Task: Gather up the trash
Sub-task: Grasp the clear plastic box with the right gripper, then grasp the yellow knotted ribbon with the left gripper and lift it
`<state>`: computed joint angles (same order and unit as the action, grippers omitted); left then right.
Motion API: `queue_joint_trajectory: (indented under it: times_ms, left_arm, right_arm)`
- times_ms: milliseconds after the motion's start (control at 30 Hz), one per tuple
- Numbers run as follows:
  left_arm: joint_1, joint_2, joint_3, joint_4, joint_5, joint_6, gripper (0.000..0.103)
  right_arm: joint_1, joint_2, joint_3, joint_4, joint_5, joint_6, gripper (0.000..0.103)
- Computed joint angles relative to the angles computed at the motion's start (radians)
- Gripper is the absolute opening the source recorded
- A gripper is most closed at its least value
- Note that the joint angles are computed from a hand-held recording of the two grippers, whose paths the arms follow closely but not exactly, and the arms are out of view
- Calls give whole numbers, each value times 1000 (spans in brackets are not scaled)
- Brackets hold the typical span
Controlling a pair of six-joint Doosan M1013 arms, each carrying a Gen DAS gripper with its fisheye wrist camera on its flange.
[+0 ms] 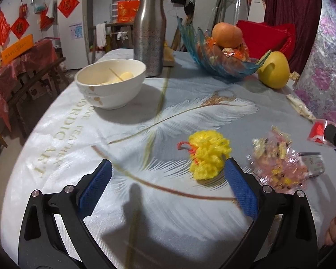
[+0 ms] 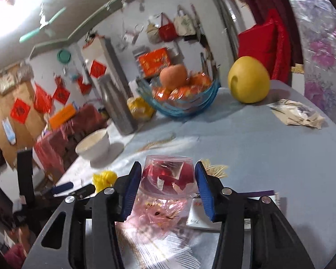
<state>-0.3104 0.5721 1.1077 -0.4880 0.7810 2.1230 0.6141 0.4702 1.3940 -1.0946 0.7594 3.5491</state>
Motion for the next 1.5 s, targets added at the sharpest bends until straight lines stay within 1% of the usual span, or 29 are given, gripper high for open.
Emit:
queue_joint_trajectory:
  times_ms: [100,300,400,433,500,567,667,767,867,900,1000,1100,1167,1200,1267,1333,1400,1433,1500]
  left_arm:
    - [-2,36,-59,-18,73,-30,96]
    - [-24,83,-137,42,124,-65,96]
    - [-22,112,-182,52,192,-93,96]
    - [-20,116,-188,47,202,-94,96]
    - [-19,116,-187,47,204,-90,96]
    - [-21,109,-175,52,191,-80,96]
    - [-17,102,-164,27,178,-57,96]
    - [-6,107,-178,-29,193,-55,96]
    - [7,131,-218,-99,247,-77,96]
    - [6,136,-228,-93,256,-82,96]
    - [-9,136,-224,-24,246,-86,96]
    - [-15,128,-211,4,229,-74,96]
    - [-20,130,-214,31,230,-80,92]
    - [-22,127,-208,40,220,-78,87]
    - [-25,120,-196,51,203,-59,76]
    - [-26,117,-189,55,190,-43,57]
    - [-21,119,-191,28,198,-23,47]
    - [-18,120,-193,14,205,-16,44]
    - [-13,115,-184,-3,199,-6,42]
  right_arm:
    - [-6,-2,4,24,0,5,49]
    - [-3,7,-13,56,24,-36,49]
    - [-4,10,-15,71,28,-37,49]
    - [-5,10,-15,78,28,-40,49]
    - [-7,13,-19,97,29,-54,49]
    - [-6,18,-27,111,37,-78,49]
    - [-6,24,-36,126,46,-103,49]
    - [-6,23,-35,114,44,-90,49]
    - [-5,21,-31,96,46,-73,49]
    - [-5,21,-30,96,45,-69,49]
    - [-6,22,-31,104,41,-72,49]
    - [-5,23,-33,106,46,-79,49]
    - [-5,23,-35,111,52,-83,49]
    - [-6,23,-34,112,52,-80,49]
    - [-7,22,-32,116,50,-77,49]
    - [-8,20,-30,117,49,-75,49]
    - [-8,20,-30,117,49,-78,49]
    - [-9,20,-29,116,48,-80,49]
    - [-9,20,-30,119,48,-86,49]
